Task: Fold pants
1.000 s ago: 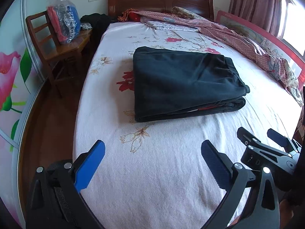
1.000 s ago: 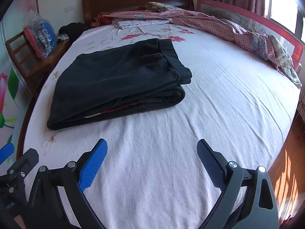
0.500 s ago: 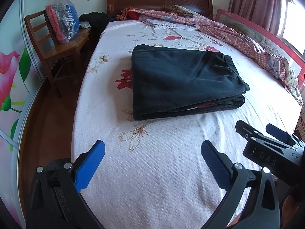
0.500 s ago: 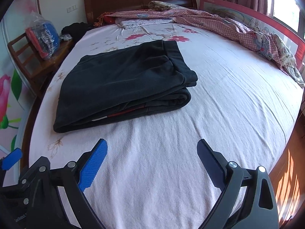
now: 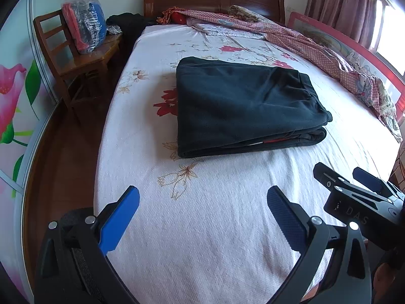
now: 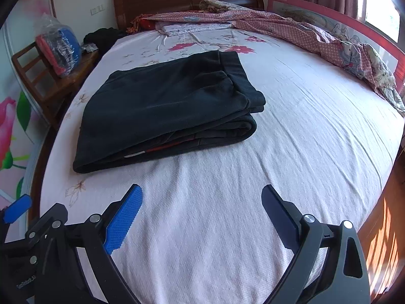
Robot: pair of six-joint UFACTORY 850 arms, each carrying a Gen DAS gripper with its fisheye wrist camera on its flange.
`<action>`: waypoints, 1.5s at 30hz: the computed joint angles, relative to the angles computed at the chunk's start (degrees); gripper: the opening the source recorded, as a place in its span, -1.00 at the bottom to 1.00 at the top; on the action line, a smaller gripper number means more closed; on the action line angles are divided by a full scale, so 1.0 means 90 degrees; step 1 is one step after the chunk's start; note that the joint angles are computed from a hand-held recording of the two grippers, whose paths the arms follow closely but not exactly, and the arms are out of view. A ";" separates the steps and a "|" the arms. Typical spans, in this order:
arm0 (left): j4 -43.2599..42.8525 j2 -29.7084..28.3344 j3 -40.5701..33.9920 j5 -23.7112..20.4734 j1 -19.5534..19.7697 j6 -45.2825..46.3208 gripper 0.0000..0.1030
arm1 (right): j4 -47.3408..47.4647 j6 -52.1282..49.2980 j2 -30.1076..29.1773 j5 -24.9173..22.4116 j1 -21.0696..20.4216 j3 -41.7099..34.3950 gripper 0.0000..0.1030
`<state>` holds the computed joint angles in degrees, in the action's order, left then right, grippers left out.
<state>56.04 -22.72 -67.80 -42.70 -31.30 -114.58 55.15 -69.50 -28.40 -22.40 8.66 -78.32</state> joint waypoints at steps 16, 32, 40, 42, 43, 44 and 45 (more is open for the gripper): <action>-0.0088 -0.0139 -0.0113 -0.0368 0.0157 -0.0251 0.96 | -0.0223 0.0232 -0.0033 -0.0049 -0.0075 -0.0046 0.83; -0.0258 -0.0153 -0.0109 -0.0163 0.0196 -0.0048 0.96 | -0.0194 0.0209 -0.0044 -0.0110 -0.0076 -0.0073 0.83; -0.0278 -0.0159 -0.0118 -0.0165 0.0195 0.0020 0.96 | -0.0225 0.0229 -0.0044 -0.0172 -0.0072 -0.0073 0.83; -0.0273 -0.0151 -0.0109 -0.0152 0.0198 0.0000 0.96 | -0.0240 0.0263 -0.0044 -0.0160 -0.0070 -0.0071 0.83; -0.0272 -0.0150 -0.0108 -0.0147 0.0199 0.0007 0.96 | -0.0249 0.0268 -0.0053 -0.0185 -0.0072 -0.0083 0.83; -0.0277 -0.0152 -0.0111 -0.0151 0.0198 0.0023 0.96 | -0.0265 0.0281 -0.0052 -0.0191 -0.0074 -0.0084 0.83; -0.0281 -0.0155 -0.0116 -0.0165 0.0196 0.0028 0.96 | -0.0254 0.0275 -0.0049 -0.0174 -0.0073 -0.0078 0.83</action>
